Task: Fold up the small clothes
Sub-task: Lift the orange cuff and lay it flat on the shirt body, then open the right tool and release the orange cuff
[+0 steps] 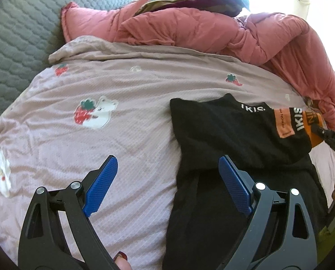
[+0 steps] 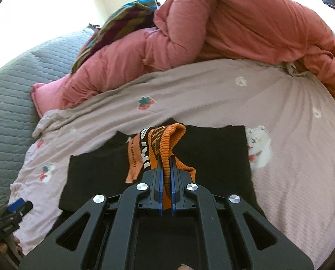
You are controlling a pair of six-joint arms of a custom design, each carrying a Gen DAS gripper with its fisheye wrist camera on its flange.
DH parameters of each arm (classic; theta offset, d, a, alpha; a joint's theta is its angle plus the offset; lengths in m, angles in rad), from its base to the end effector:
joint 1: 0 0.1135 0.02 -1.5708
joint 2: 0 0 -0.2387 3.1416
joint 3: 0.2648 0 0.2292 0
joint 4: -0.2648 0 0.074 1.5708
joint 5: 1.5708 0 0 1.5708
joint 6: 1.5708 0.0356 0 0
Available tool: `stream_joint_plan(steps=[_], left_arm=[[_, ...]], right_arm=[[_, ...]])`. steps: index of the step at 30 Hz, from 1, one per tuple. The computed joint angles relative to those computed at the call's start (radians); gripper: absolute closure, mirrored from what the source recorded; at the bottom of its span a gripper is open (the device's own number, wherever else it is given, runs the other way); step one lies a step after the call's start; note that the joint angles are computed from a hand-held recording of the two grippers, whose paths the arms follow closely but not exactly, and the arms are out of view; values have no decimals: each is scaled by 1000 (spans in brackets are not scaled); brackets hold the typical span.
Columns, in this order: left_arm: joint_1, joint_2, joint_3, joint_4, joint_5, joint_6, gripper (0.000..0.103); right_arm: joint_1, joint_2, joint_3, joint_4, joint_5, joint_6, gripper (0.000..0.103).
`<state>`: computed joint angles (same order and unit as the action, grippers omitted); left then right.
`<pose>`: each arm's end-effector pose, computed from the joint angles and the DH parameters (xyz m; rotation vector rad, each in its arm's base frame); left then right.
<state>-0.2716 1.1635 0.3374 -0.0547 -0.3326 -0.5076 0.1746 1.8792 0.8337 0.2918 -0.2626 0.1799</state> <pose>0.1842 -0.0392 0.1276 -0.4234 2.3503 0.0448 0.3276 0.0672 0.1055 -0.1275 2.3385 0.4824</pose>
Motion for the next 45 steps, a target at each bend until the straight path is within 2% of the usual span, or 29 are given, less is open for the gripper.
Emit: stream_joint_plan(steps=[6,9,11,20,22,24,27,29,33,39,41,43,45], left_arm=[[-27,192,117,57,16,38,19],[-31,285,178,78,49,48,31],[-34,344,221,87,67,53,35],[-27,620,402,89,127,83,35],[-21,680,424,85,146,84,35],[-18,697,405,121,158,76,35],[-12,699,386,149,171,72,35],[-9,696,382,153,174,76,35],[-17,699,388,143,160,79,35],[-19,692,384,139,161,74,35],[-17,689,381,138,168,73,35],[-14,682,372,144,175,71,34],[-14,674,355,156,181,71,34]], right_arm=[[-16,32,2,-3,2,1,99],[-26,46,12,-16,7,0,99],[-29,55,22,-30,9,1,99],[-25,90,68,-81,65,-27,98],[-29,101,75,-95,105,-22,94],[-44,101,65,-89,112,-14,94],[-59,92,41,-60,94,-8,87],[-53,79,22,-37,80,-15,81],[-18,72,21,-34,50,-44,79],[60,127,87,-98,52,-100,68],[79,171,132,-155,106,-102,61],[83,236,181,-212,157,-119,59],[66,245,151,-162,133,-125,59]])
